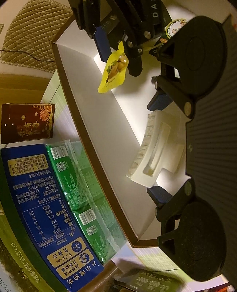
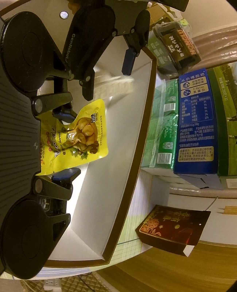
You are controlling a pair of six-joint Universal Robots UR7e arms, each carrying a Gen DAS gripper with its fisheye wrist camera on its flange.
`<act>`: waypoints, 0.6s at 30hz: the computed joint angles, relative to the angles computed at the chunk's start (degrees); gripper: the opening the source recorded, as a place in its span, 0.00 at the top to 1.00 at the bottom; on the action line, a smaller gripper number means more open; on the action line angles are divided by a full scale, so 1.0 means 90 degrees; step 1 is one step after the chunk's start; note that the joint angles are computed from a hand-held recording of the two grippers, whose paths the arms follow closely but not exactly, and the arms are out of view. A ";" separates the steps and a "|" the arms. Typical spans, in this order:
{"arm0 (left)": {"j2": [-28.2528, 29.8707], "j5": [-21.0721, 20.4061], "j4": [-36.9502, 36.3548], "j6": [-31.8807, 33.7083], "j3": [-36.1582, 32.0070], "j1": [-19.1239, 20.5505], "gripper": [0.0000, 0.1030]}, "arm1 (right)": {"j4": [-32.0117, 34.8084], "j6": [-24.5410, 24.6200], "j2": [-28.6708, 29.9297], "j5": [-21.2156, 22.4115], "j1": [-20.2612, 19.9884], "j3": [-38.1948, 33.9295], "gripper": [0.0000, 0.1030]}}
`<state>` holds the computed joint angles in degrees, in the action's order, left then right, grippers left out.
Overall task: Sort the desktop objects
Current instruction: 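Open the left tool to drop the clip while the right tool releases the snack bag inside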
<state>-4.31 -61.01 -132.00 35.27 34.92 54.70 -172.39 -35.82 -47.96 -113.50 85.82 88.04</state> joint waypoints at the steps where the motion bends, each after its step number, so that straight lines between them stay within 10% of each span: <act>1: -0.0004 -0.0009 -0.0001 0.0001 0.0007 0.0000 0.15 | 0.0004 -0.0001 0.0009 -0.0009 0.0002 -0.0014 0.51; 18: -0.0225 -0.0056 -0.0102 -0.0205 0.0298 -0.0024 0.08 | -0.0458 -0.0331 -0.0171 0.0202 0.0014 0.0276 0.30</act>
